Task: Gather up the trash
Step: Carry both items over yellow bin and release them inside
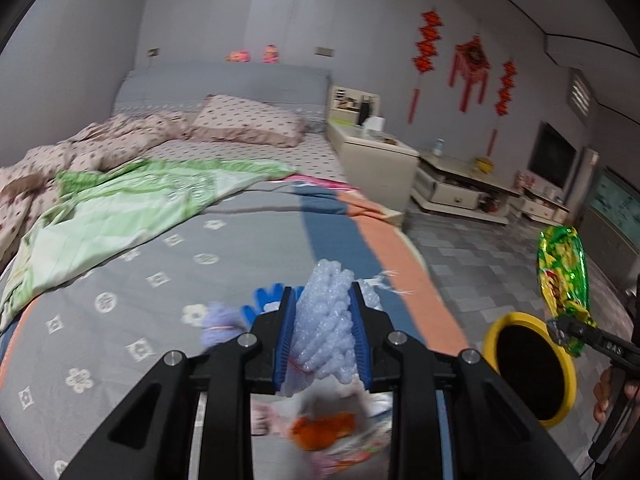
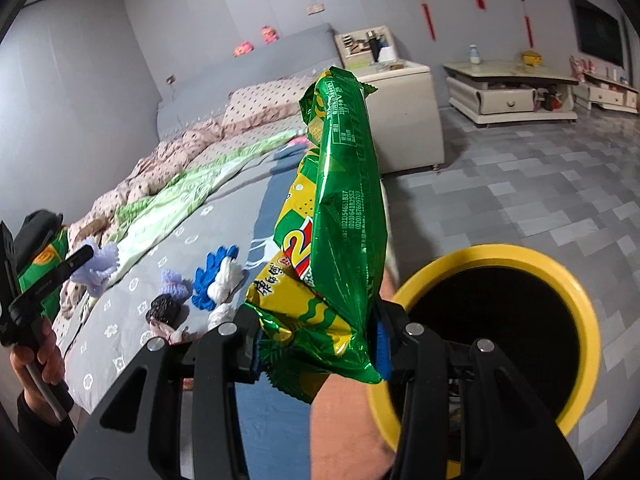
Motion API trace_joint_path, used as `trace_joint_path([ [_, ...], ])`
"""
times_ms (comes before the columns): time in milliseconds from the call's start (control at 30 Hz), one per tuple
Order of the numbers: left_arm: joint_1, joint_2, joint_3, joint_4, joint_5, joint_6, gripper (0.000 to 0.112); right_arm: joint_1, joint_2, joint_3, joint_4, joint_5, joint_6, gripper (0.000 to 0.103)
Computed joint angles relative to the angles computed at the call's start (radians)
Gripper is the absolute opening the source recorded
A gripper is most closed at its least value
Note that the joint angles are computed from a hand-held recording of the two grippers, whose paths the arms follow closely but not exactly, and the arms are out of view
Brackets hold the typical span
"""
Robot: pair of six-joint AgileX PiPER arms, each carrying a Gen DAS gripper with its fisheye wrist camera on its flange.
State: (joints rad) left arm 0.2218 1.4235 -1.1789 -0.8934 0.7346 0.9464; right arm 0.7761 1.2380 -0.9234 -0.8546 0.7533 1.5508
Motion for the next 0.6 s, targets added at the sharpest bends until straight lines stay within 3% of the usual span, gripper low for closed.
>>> trace_joint_path([
  [367, -0.308, -0.019, 0.002, 0.144, -0.097, -0.188, 0.025, -0.058, -0.251, 0.084, 0.039, 0.13, -0.102, 0.039],
  [600, -0.524, 0.047, -0.033, 0.276, -0.165, -0.348, 0.025, -0.173, -0.35, 0.118, 0.114, 0.134, -0.223, 0.04],
])
